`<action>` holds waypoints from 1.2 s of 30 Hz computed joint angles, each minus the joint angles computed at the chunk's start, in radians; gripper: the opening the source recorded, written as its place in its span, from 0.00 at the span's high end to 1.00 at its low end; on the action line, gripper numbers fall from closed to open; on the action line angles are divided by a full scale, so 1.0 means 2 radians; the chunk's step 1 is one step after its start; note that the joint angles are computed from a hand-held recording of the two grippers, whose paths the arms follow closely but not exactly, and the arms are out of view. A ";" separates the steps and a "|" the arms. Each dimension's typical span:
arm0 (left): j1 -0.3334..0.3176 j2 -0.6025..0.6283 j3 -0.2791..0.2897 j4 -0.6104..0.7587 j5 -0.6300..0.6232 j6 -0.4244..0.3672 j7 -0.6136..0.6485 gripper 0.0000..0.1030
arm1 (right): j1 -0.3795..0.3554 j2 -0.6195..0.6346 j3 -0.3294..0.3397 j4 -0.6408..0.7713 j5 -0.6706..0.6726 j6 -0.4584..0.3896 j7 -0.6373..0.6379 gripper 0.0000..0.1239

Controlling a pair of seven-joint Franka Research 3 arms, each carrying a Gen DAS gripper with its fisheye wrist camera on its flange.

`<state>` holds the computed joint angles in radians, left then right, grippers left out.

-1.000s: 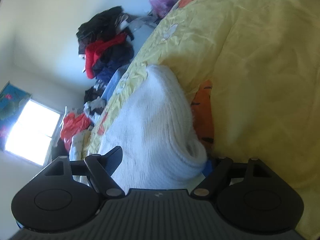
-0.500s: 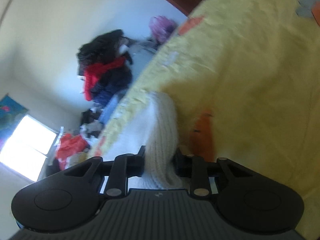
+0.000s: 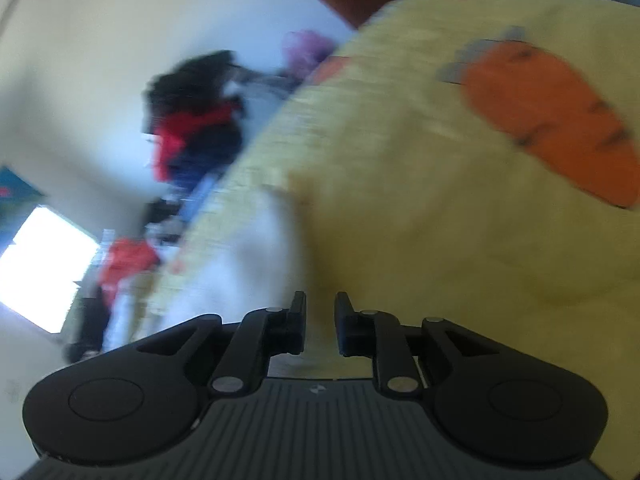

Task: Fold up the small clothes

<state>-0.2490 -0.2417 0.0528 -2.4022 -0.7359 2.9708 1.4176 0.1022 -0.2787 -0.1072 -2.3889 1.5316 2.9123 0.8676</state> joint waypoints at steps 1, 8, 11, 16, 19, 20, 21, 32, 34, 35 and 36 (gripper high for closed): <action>0.013 -0.008 -0.008 -0.008 0.017 0.015 -0.011 0.87 | -0.001 -0.001 0.001 0.002 -0.005 0.007 -0.006 0.76; 0.262 0.050 -0.191 0.091 0.561 0.062 -0.338 0.04 | -0.006 0.106 0.006 0.149 -0.032 -0.015 -0.084 0.45; 0.341 0.152 -0.296 0.218 0.688 0.005 -0.358 0.05 | -0.023 0.197 0.013 0.250 -0.165 -0.051 0.002 0.44; 0.271 0.335 -0.311 0.436 0.759 -0.159 -0.270 0.12 | -0.027 0.321 0.002 0.404 -0.385 -0.137 0.191 0.45; 0.302 0.436 -0.417 0.527 0.835 -0.269 -0.244 0.53 | -0.035 0.362 0.016 0.448 -0.419 -0.167 0.220 0.66; 0.307 0.451 -0.428 0.535 0.835 -0.264 -0.235 0.67 | -0.034 0.370 0.018 0.455 -0.434 -0.164 0.227 0.76; 0.303 0.451 -0.422 0.534 0.852 -0.254 -0.252 0.77 | -0.038 0.368 0.026 0.452 -0.440 -0.158 0.220 0.80; 0.240 0.373 -0.287 0.458 0.833 -0.174 -0.371 0.74 | -0.036 0.371 0.055 0.411 -0.493 -0.009 0.229 0.75; 0.239 0.346 -0.278 0.434 0.822 -0.163 -0.365 0.72 | -0.048 0.341 0.072 0.375 -0.474 0.020 0.235 0.64; 0.235 0.324 -0.263 0.411 0.827 -0.146 -0.378 0.72 | -0.069 0.324 0.098 0.358 -0.440 0.037 0.206 0.62; 0.236 0.295 -0.253 0.379 0.844 -0.125 -0.404 0.71 | -0.103 0.295 0.142 0.327 -0.371 0.064 0.145 0.57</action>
